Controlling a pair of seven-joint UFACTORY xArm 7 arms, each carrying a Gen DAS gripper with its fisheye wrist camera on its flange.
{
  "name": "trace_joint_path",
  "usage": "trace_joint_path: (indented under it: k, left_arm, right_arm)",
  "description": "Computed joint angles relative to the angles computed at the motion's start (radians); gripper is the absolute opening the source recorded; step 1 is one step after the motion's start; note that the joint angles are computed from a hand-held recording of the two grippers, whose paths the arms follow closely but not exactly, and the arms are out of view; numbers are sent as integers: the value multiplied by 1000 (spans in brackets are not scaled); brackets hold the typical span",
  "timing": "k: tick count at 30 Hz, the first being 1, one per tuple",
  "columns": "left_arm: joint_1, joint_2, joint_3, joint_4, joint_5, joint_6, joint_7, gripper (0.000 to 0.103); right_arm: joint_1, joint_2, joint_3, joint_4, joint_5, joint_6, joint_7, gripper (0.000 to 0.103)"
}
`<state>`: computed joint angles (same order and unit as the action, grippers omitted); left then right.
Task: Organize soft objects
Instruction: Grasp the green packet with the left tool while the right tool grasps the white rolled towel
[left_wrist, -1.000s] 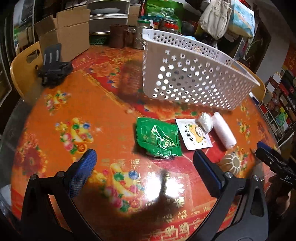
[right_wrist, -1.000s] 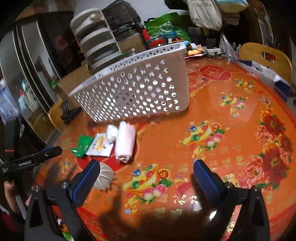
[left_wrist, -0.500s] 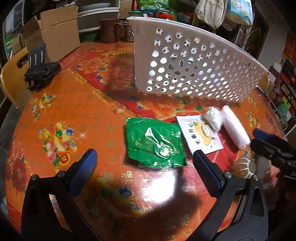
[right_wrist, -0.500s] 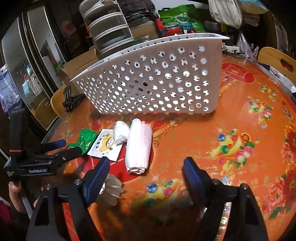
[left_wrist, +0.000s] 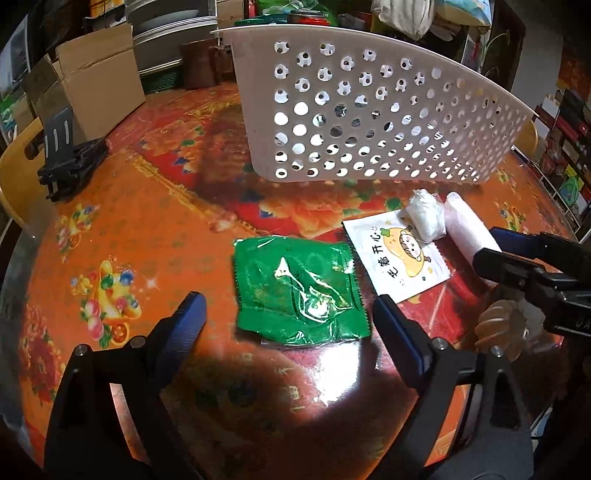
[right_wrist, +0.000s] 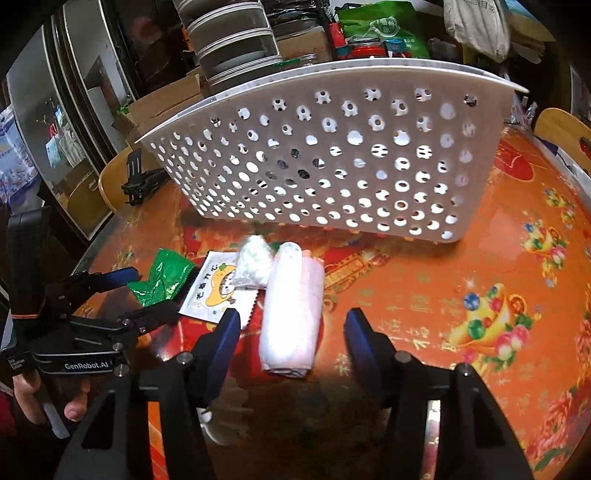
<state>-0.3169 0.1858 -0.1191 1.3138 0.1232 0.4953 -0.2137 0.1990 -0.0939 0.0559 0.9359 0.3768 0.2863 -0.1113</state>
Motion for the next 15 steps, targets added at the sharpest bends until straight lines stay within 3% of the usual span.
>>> trace_joint_path:
  k: [4, 6, 10, 12, 15]
  left_arm:
    - [-3, -13, -4, -18, 2, -21, 9, 80]
    - [-4, -25, -6, -36, 4, -40, 17, 64]
    - [-6, -40, -5, -54, 12, -53, 1, 62]
    - [-6, -50, -3, -69, 19, -69, -10, 51]
    - [11, -60, -15, -85, -41, -87, 34, 47]
  right_arm:
    - [-14, 4, 18, -1, -103, -4, 80, 59]
    - [-24, 3, 27, -4, -172, -6, 139, 56]
    - [-23, -5, 21, -16, -195, -17, 169, 48]
    - [-26, -7, 24, -21, -217, -22, 195, 46]
    - [-27, -14, 25, -31, -248, -24, 212, 42]
